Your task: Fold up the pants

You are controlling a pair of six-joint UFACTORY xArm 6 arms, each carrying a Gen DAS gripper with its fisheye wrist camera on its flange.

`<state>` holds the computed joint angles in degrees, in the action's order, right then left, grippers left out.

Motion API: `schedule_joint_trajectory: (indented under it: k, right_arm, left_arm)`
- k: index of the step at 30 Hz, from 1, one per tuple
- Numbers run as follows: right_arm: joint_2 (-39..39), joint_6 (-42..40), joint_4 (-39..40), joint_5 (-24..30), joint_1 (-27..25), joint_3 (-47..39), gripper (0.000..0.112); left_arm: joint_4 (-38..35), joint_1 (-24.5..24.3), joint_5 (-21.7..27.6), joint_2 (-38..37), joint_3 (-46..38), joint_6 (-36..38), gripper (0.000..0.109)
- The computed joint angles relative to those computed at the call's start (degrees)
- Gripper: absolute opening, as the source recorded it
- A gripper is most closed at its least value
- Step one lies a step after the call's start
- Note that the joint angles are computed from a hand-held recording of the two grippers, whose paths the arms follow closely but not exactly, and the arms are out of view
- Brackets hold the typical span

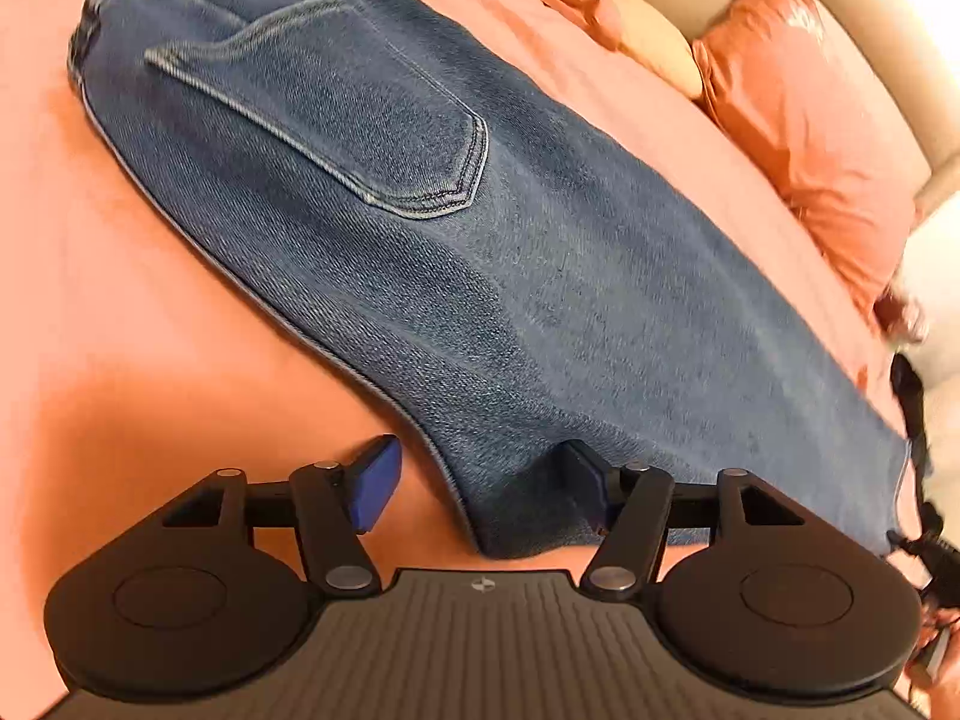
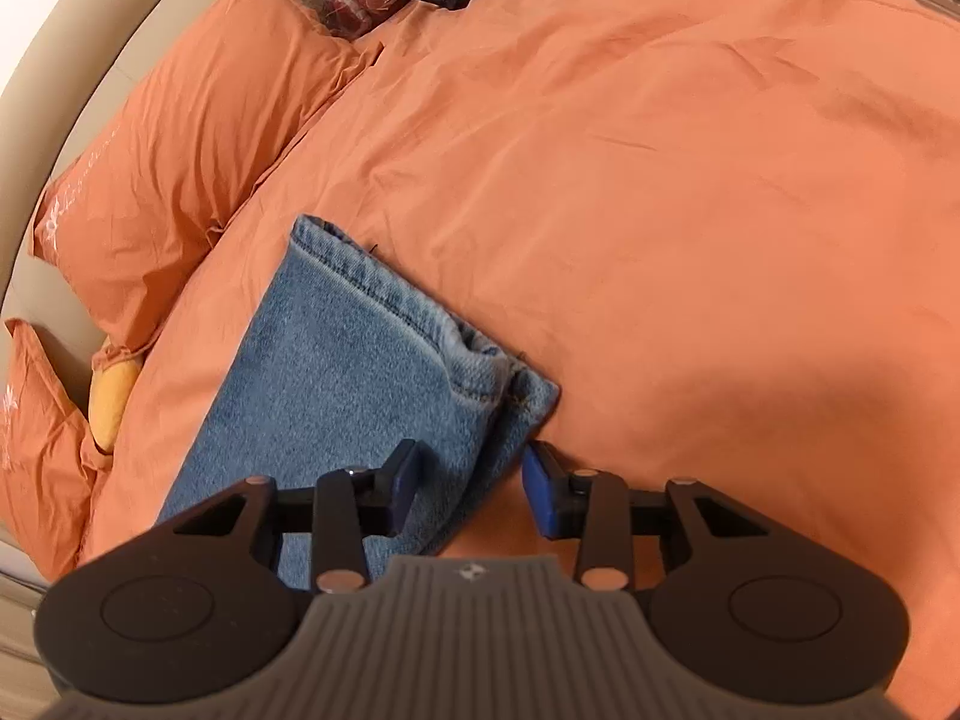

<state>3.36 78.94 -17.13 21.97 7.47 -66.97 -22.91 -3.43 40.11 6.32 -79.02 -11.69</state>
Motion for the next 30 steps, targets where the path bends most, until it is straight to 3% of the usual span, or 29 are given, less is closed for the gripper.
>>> schedule_joint_trajectory:
  k: [3,6,7,12,17,22,26,30]
  right_arm:
    - [1.4,5.4,-4.5,-2.5,-0.4,0.0,0.035]
    - [2.3,9.8,-9.0,-3.2,-0.7,-0.7,0.024]
    - [2.6,9.8,-9.5,-2.4,-0.5,-1.5,0.022]
    - [3.1,7.1,-13.9,6.4,1.7,-8.4,0.009]
    - [5.1,0.5,-14.0,19.3,5.2,-20.7,0.006]
    - [5.0,-1.0,-17.1,31.5,10.2,-30.4,0.005]
    - [-2.0,1.6,-20.3,37.5,14.9,-28.5,0.005]
    - [-14.4,9.2,-23.7,44.8,22.8,-20.1,0.005]
  left_arm:
    - [0.7,-1.4,-4.8,-0.1,2.1,-1.9,0.074]
    - [3.1,-2.5,-6.7,0.2,2.0,-4.4,0.06]
    - [4.8,-2.8,-6.5,0.6,1.3,-5.8,0.058]
    - [10.9,-3.0,-6.2,0.5,-1.0,-9.7,0.027]
    - [12.1,-2.1,2.4,3.4,-9.6,-10.9,0.02]
    - [15.9,-2.1,9.4,4.8,-15.9,-12.8,0.014]
    - [15.8,-1.0,13.3,3.0,-16.6,-8.6,0.012]
    - [13.9,0.2,16.5,-0.4,-15.0,-2.2,0.012]
